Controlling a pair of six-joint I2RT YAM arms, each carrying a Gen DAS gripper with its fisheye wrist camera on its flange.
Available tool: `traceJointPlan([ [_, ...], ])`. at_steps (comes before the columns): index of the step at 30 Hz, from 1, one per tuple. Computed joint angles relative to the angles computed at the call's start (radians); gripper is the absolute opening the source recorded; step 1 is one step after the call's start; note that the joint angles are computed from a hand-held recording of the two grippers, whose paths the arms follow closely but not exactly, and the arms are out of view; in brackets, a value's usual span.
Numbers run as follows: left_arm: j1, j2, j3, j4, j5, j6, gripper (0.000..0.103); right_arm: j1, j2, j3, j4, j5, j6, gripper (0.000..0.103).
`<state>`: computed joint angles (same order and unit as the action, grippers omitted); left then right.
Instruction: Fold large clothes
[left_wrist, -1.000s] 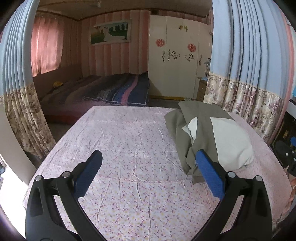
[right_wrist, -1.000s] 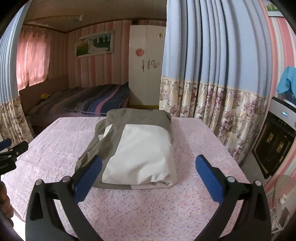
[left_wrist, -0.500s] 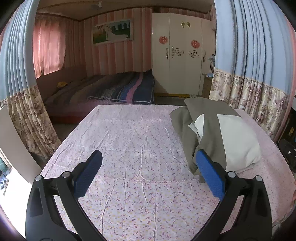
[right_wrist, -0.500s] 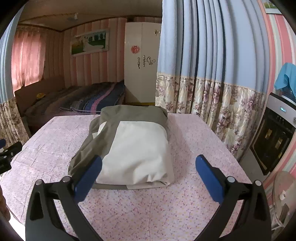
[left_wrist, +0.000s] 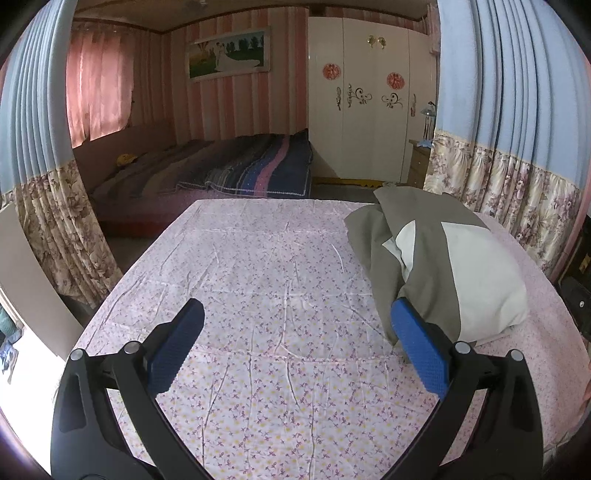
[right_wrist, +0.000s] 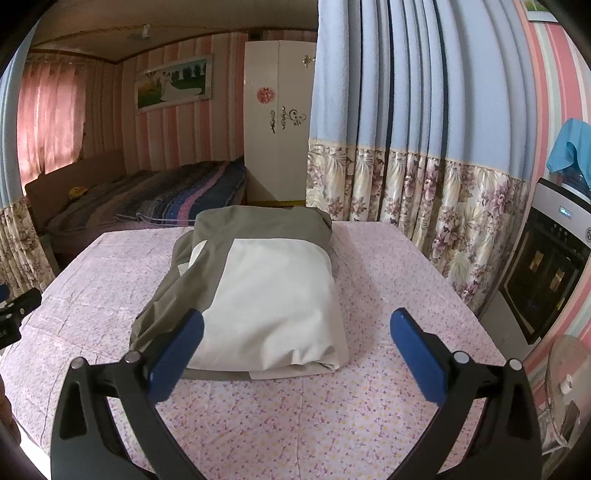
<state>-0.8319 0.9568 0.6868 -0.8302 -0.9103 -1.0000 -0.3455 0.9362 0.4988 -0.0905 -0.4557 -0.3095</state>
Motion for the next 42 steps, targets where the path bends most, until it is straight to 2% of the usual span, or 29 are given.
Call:
traceJointPlan([
  [12,-0.001,0.004,-0.004,0.02,-0.001,0.02,0.1,0.032,0.011,-0.009,0.018,0.037,0.018,0.101],
  [42,-0.037,-0.026,-0.004,0.011,-0.024,0.026,0.1,0.018,0.029,-0.003,0.02,0.026,0.003,0.101],
])
